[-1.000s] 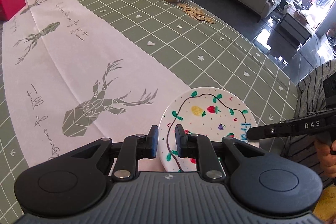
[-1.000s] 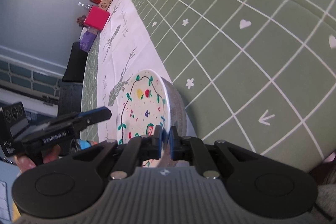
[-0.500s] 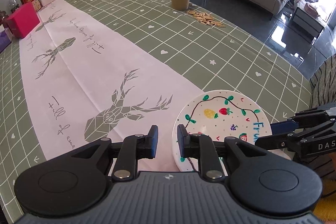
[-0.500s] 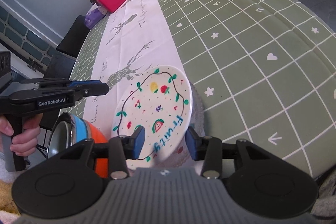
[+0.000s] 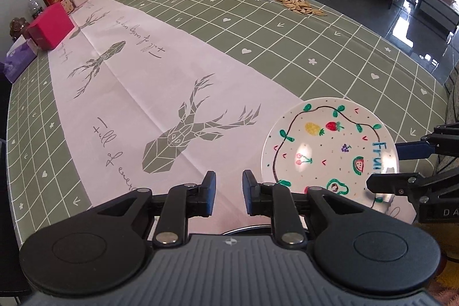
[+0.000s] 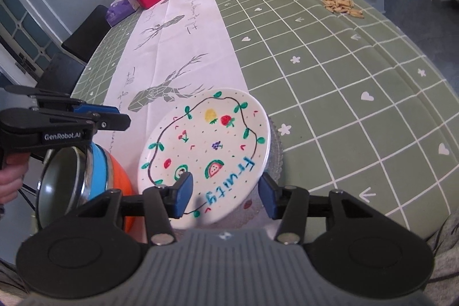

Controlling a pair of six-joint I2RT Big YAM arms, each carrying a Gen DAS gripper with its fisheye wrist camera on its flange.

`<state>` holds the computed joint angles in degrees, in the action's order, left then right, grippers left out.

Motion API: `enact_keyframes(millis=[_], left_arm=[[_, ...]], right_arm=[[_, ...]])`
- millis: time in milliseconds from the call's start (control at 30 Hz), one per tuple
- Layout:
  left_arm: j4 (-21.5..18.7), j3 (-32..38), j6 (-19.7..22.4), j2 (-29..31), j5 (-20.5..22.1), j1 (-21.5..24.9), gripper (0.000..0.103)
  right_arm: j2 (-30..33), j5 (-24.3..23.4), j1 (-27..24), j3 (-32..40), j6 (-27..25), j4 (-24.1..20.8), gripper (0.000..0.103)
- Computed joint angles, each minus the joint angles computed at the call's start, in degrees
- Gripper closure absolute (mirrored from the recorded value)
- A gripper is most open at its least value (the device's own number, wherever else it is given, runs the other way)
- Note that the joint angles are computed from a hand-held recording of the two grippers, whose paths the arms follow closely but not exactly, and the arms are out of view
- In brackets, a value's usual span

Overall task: Organize plates and bowls
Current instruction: 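Lower the white plate onto the glass plate and open both tools, then grip the rim of the nested bowl stack with both tools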

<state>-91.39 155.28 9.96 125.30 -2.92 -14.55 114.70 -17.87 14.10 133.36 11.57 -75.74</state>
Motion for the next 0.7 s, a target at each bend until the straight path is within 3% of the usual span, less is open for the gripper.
enact_keyframes(millis=[67, 133, 200, 267, 367, 500, 600, 700], left_arm=[[-0.5, 0.4, -1.0, 0.0, -2.1, 0.0, 0.079], [-0.3, -0.1, -1.9, -0.5, -4.8, -0.2, 0.078], [-1.9, 1.5, -1.9, 0.0, -8.4, -0.5, 0.078], [-0.9, 0.4, -2.6, -1.2, -9.2, -0.6, 0.078], [-1.4, 1.7, -5.0, -1.8, -12.5, -1.4, 0.072], [5.4, -7.8, -5.6, -8.7, -15.6, -2.4, 0.052], [2.2, -6.1, -11.6, -9.2, -17.6, -2.5, 0.049], [6.6, -14.5, -18.5, -15.1, -15.1, -1.8, 0.039]], right_arm=[[-1.1, 3.5, 1.1, -1.6, -2.4, 1.2, 0.05], [-3.2, 9.7, 2.7, -4.7, -5.3, 4.3, 0.025], [-4.8, 12.3, 3.5, -7.2, -7.8, 6.4, 0.023], [-4.8, 9.5, 3.0, -7.2, -6.4, 6.1, 0.023], [-4.3, 9.2, 2.4, -6.2, -3.9, 5.3, 0.023], [-4.9, 5.4, 1.2, -5.9, -2.2, 6.8, 0.018], [-3.7, 2.4, 0.5, -2.3, -1.5, 6.2, 0.016], [-1.3, 0.7, 0.3, 3.9, -0.2, 3.8, 0.014]])
